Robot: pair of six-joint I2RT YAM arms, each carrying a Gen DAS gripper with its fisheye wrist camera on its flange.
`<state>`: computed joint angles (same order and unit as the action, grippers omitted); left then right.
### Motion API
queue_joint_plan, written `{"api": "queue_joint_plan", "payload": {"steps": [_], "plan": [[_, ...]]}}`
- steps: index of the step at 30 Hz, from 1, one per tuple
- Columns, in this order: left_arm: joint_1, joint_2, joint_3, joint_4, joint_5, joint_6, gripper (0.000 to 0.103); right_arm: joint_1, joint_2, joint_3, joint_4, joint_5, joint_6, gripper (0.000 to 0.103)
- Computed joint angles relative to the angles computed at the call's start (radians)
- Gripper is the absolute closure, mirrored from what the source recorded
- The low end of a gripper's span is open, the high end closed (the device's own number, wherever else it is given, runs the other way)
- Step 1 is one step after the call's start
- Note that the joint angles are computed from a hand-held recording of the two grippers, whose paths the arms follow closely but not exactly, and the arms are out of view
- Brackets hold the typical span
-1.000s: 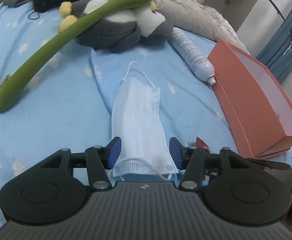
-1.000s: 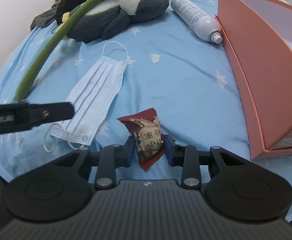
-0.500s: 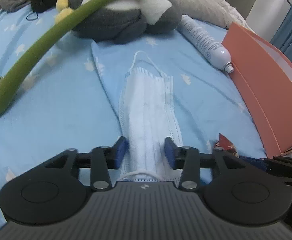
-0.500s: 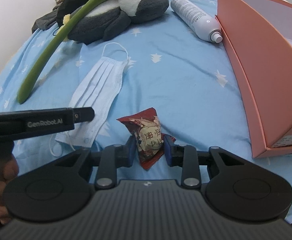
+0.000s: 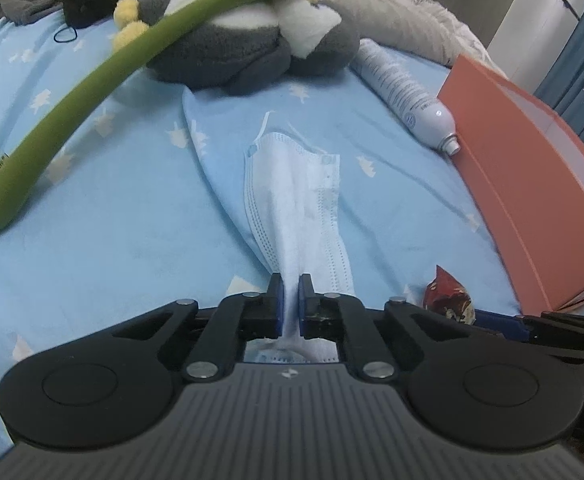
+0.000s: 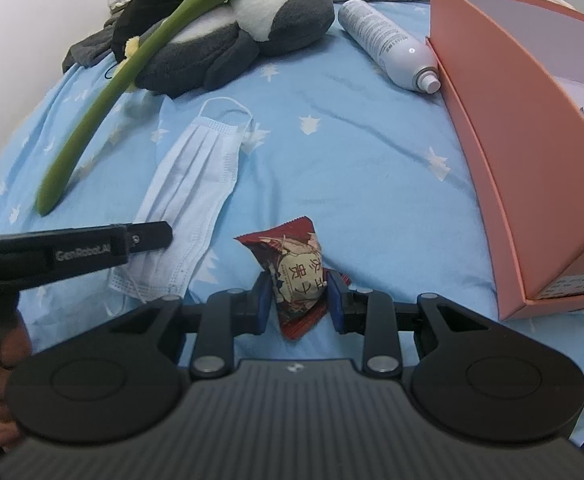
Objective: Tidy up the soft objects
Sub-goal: 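Lift the red candy with the right gripper while the left lifts the face mask, then carry the candy and face mask over the pink box with both grippers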
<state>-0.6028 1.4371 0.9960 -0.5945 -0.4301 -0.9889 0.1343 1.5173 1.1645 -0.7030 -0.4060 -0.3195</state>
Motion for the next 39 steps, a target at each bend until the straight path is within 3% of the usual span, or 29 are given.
{"api": "queue_joint_plan", "payload": {"steps": [22, 39], "plan": [[-0.074, -0.103, 0.163, -0.126, -0.078, -0.014, 0.097, -0.053, -0.035, 0.181, -0.084, -0.084, 0.024, 0.07], [-0.1, 0.022, 0.528, -0.199, -0.1, 0.127, 0.097, -0.146, -0.044, 0.38, -0.087, -0.155, 0.086, 0.07]]}}
